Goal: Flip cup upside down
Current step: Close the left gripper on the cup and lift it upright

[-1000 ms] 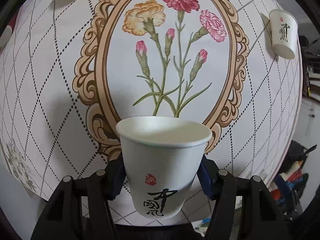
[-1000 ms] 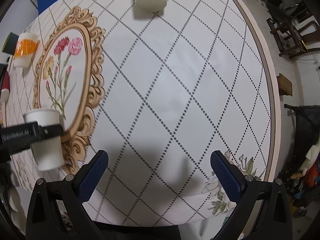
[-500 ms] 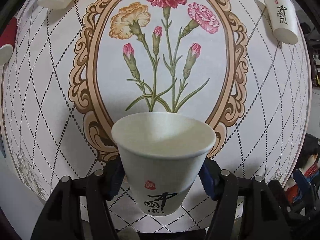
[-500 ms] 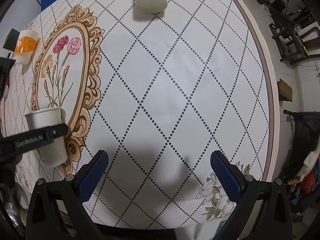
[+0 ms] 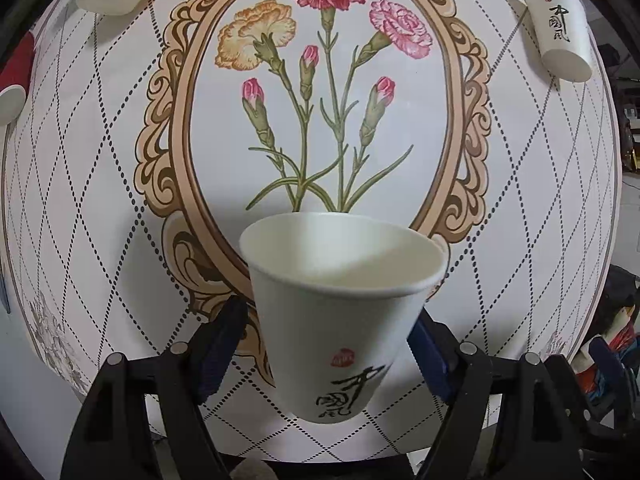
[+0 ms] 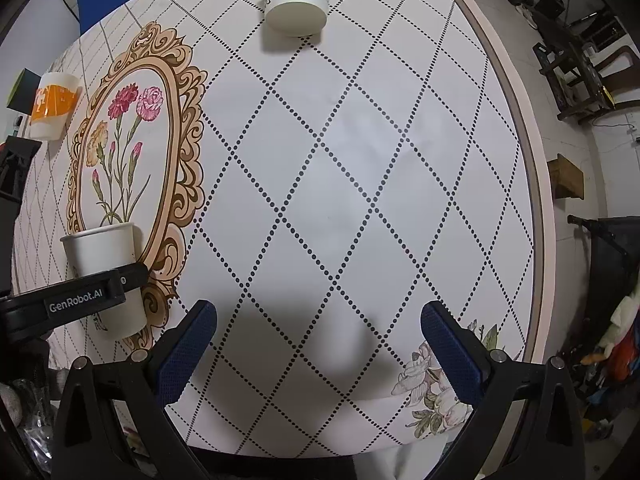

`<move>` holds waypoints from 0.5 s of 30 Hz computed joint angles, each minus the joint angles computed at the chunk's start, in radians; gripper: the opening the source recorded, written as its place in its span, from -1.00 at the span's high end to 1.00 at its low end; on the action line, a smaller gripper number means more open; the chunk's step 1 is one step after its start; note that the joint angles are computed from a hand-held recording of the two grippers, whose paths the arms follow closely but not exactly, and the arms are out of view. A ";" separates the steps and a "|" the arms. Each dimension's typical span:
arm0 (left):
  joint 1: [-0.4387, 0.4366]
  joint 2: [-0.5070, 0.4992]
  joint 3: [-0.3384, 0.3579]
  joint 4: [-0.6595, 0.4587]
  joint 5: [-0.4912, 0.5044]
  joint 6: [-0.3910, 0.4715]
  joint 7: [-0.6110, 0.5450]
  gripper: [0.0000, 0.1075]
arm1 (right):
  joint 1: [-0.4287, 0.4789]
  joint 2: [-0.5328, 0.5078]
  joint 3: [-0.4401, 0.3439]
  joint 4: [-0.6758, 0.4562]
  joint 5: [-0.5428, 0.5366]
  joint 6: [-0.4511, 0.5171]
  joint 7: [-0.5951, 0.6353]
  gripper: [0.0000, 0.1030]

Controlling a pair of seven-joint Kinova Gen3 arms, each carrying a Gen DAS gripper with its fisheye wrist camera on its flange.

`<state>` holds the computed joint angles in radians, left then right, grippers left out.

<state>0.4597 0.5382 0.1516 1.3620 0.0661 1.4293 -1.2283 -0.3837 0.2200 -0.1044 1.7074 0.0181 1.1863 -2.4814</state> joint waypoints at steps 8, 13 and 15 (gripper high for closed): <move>-0.005 -0.118 0.016 0.089 0.037 -0.024 0.011 -0.43 | -0.001 -0.018 -0.002 -0.008 0.003 0.009 -0.005 -1.00; 0.011 -0.259 0.025 0.141 -0.006 -0.006 0.028 -0.43 | -0.005 -0.047 -0.013 -0.011 -0.012 0.015 -0.006 -1.00; 0.019 -0.294 0.037 0.123 -0.044 0.016 0.042 -0.43 | -0.012 -0.067 -0.021 -0.015 -0.021 0.025 -0.008 -1.00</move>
<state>0.4792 0.2438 0.1882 1.4854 0.0216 1.4451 -1.1865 -0.3954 0.1525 -0.1257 1.6928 -0.0031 1.2108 -2.4899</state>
